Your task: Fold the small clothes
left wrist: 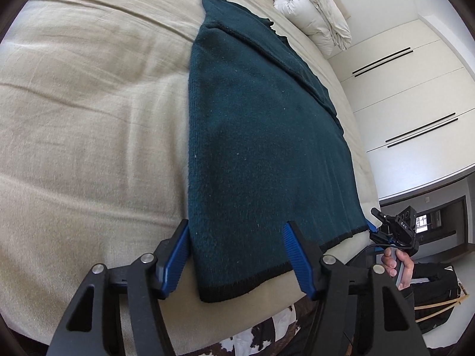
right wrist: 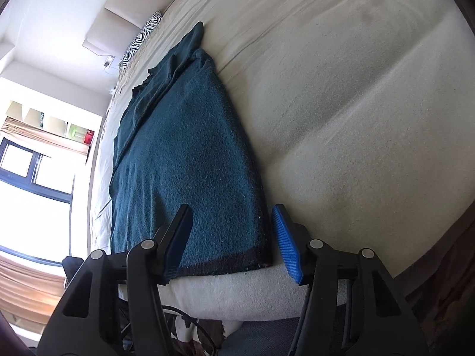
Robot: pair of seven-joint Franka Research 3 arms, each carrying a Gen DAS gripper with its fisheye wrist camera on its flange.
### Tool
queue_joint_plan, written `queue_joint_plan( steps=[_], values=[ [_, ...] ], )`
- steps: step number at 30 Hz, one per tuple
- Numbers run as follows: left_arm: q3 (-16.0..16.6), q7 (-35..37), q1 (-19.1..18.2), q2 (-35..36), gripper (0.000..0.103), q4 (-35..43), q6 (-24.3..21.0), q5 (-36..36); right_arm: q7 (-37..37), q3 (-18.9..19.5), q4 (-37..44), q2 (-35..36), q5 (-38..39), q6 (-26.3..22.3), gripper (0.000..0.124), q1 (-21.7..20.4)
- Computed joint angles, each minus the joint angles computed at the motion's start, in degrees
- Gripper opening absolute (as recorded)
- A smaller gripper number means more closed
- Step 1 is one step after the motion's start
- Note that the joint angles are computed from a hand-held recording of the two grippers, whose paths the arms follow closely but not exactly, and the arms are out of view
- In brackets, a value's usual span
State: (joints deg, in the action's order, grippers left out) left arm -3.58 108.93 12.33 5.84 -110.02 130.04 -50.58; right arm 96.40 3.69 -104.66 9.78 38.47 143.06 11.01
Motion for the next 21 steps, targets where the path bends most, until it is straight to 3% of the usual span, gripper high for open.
queue_joint_plan(
  steps=[5, 7, 9, 11, 17, 20, 21],
  values=[
    [-0.5, -0.9, -0.4, 0.7, 0.061, 0.9, -1.0, 0.7, 3.7, -0.9, -0.6, -0.7, -2.9, 0.0, 0.051, 0.0],
    [-0.6, -1.0, -0.5, 1.0, 0.05, 1.2, -1.6, 1.3, 4.4, -0.9, 0.0, -0.3, -4.2, -0.8, 0.051, 0.1],
    [-0.6, -1.8, -0.5, 1.2, 0.027, 1.2, -1.8, 2.2, 4.9, -0.9, 1.0, 0.3, -5.3, -2.1, 0.05, 0.1],
    [-0.6, -2.6, -0.4, 1.4, 0.017, 1.0, -1.6, 2.3, 4.4, -0.7, 2.3, 1.2, -5.3, -4.2, 0.047, -0.1],
    [-0.8, -1.2, -0.3, 1.1, 0.01, 0.9, -1.9, 2.8, 2.0, -0.2, 4.5, 2.9, -3.3, -7.3, 0.032, -0.8],
    [-0.7, -0.2, -0.2, 0.7, 0.009, 0.7, -2.3, 2.4, 2.9, -0.5, 5.8, 3.9, -5.4, -8.7, 0.008, -0.4],
    [-0.6, 0.1, -0.1, 0.5, 0.009, 0.6, -2.4, 2.2, 2.7, -0.4, 5.8, 3.9, -5.8, -8.7, 0.008, -0.3]
  ],
)
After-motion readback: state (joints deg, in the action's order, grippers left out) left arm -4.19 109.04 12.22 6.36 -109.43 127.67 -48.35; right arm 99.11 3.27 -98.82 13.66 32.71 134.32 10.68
